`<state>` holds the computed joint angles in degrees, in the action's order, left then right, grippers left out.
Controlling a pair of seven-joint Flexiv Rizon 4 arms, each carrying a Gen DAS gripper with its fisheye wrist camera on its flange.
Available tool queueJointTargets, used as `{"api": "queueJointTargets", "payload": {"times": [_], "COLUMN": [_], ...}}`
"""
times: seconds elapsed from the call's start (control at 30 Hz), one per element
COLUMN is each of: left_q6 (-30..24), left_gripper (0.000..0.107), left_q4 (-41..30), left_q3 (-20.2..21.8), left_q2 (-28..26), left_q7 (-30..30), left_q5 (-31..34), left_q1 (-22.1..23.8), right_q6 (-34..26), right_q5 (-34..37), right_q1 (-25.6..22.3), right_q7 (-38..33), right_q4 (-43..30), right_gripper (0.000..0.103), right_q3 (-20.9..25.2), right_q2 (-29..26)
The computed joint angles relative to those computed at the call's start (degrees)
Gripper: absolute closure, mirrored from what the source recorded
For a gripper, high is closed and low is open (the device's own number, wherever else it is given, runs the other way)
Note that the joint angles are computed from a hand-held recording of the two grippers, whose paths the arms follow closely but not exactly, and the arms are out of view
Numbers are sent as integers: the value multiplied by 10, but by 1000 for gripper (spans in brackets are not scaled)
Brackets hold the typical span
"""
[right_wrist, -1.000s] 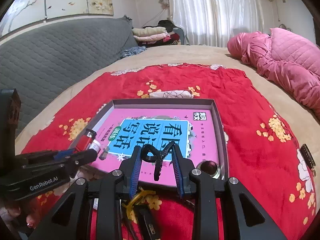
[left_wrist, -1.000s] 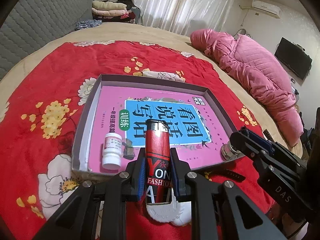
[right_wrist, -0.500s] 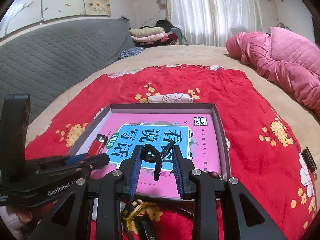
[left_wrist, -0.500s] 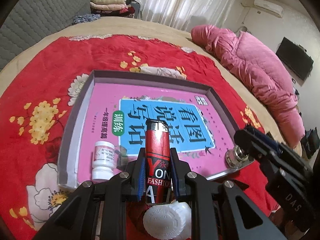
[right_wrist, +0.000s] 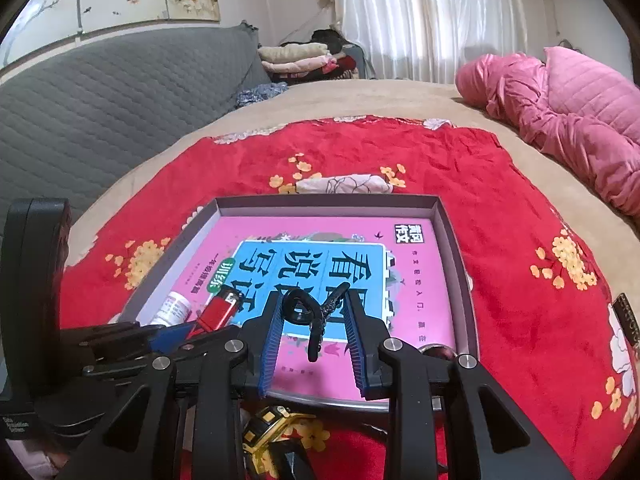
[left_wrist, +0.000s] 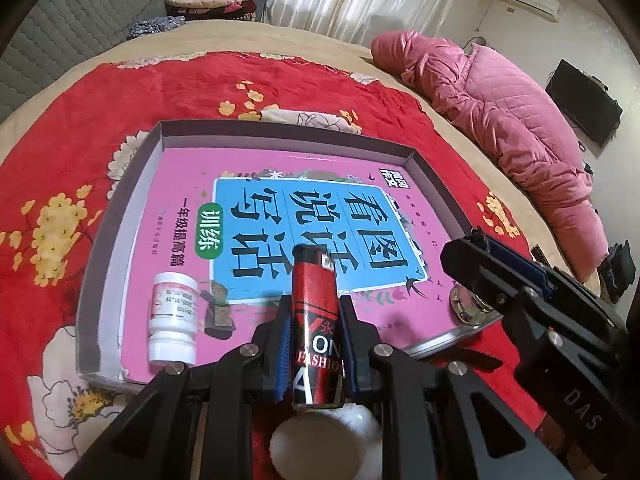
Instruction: Organize rigid objects
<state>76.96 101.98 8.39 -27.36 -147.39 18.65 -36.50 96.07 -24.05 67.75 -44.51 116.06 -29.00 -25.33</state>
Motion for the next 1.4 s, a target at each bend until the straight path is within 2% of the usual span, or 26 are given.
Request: {"api": "queueJointTargets", "payload": {"times": [0.07, 0.4, 0.6, 0.83, 1.0, 1.2, 1.4], "left_q6": [-1, 9, 19, 58, 62, 80, 73], "left_gripper": [94, 96, 96, 96, 96, 96, 96], "left_q4": [-2, 6, 11, 31, 35, 45, 41], "left_q3": [-7, -9, -3, -2, 8, 7, 14], "left_q2": [-4, -12, -13, -14, -15, -14, -17], "left_q7": [7, 25, 29, 40, 51, 67, 84], "left_q5": [-7, -30, -36, -61, -73, -86, -88], "left_q1": [7, 16, 15, 19, 11, 12, 3], "right_q6": [-3, -14, -27, -58, -80, -91, -102], "right_q5": [0, -16, -37, -73, -99, -136, -152], "right_q1": [-5, -35, -72, -132, -168, -193, -222], "right_q7": [0, 12, 22, 34, 46, 73, 82], "right_q4": [-1, -7, -17, -38, -46, -47, -53], "right_gripper": [72, 72, 72, 72, 72, 72, 72], "right_q3": [6, 35, 74, 141, 181, 201, 232], "right_q2": [0, -7, -12, -21, -25, -26, -29]}}
